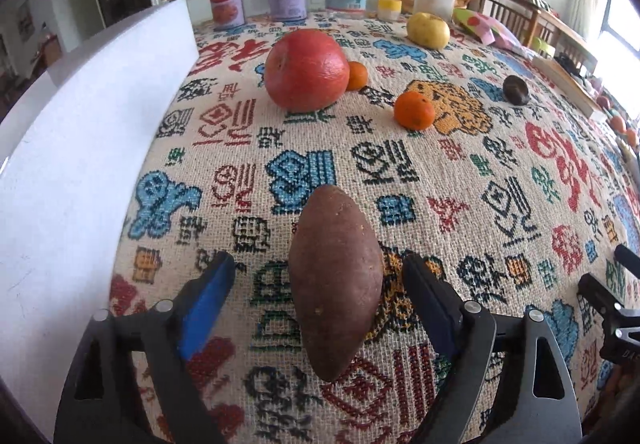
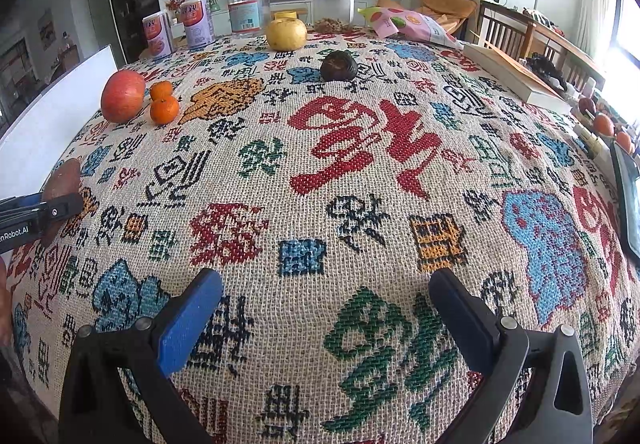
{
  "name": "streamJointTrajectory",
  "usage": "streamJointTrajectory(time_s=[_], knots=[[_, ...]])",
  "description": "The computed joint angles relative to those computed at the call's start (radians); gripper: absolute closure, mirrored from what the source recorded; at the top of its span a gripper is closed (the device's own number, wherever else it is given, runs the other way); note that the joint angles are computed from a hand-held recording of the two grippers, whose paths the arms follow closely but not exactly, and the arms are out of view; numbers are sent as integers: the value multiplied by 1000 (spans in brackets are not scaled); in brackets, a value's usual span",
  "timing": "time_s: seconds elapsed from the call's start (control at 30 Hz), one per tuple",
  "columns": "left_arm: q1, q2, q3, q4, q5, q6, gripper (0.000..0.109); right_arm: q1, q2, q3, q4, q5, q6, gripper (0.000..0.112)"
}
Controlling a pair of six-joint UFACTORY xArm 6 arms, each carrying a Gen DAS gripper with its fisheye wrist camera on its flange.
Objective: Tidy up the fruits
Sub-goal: 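Reach the left tool to the remaining sweet potato and close on it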
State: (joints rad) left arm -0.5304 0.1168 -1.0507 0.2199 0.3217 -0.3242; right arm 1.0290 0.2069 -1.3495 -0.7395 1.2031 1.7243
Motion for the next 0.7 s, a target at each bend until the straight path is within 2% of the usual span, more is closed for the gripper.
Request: streamJointTrajectory(time_s=[0.07, 0.2, 0.57, 0.7], knots=[[0, 11, -17, 72, 16, -76, 12, 2, 4, -6, -2, 0, 0, 9], [4, 17, -29, 102, 41, -137, 7, 8, 10, -11, -8, -2, -3, 9], [5, 9, -18, 82, 37, -126, 6, 5, 6, -7, -8, -2, -1, 9], [8, 2, -7, 52, 24, -44, 6, 7, 6, -6, -8, 1, 2, 9]])
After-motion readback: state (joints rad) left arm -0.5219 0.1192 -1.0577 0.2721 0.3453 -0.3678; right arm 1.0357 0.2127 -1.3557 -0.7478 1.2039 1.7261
